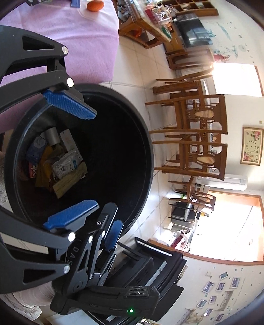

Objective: Collect trash
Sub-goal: 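Move both tools back over the table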

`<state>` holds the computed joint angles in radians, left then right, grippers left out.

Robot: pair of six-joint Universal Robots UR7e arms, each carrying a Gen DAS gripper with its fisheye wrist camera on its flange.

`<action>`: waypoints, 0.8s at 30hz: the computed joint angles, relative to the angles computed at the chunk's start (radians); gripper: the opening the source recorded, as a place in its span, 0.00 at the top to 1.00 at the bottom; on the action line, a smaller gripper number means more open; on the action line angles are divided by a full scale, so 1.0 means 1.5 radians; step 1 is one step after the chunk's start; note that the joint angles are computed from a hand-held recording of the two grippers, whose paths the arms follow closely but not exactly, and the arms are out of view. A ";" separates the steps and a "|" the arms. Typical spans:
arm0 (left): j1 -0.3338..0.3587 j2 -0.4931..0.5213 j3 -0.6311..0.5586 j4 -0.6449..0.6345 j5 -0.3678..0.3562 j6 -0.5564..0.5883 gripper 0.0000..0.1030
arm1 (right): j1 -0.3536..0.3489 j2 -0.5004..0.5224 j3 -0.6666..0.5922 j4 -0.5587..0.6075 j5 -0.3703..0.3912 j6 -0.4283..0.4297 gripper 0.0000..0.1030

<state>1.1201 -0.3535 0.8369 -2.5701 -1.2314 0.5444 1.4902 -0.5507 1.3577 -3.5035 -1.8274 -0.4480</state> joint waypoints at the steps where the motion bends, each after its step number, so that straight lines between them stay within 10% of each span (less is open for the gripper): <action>1: 0.000 -0.004 0.005 -0.004 0.001 0.000 0.18 | 0.001 0.000 0.001 -0.001 -0.001 0.000 0.41; 9: -0.001 -0.051 0.069 -0.063 0.016 0.021 0.05 | 0.015 0.004 0.008 -0.015 0.005 -0.009 0.06; 24: 0.046 -0.126 0.080 -0.061 0.060 -0.012 0.05 | 0.069 0.057 -0.057 0.039 -0.034 -0.024 0.05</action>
<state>1.1884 -0.5431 0.9574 -2.6622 -1.1411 0.5270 1.5944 -0.4656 1.2726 -3.4443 -1.8783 -0.4837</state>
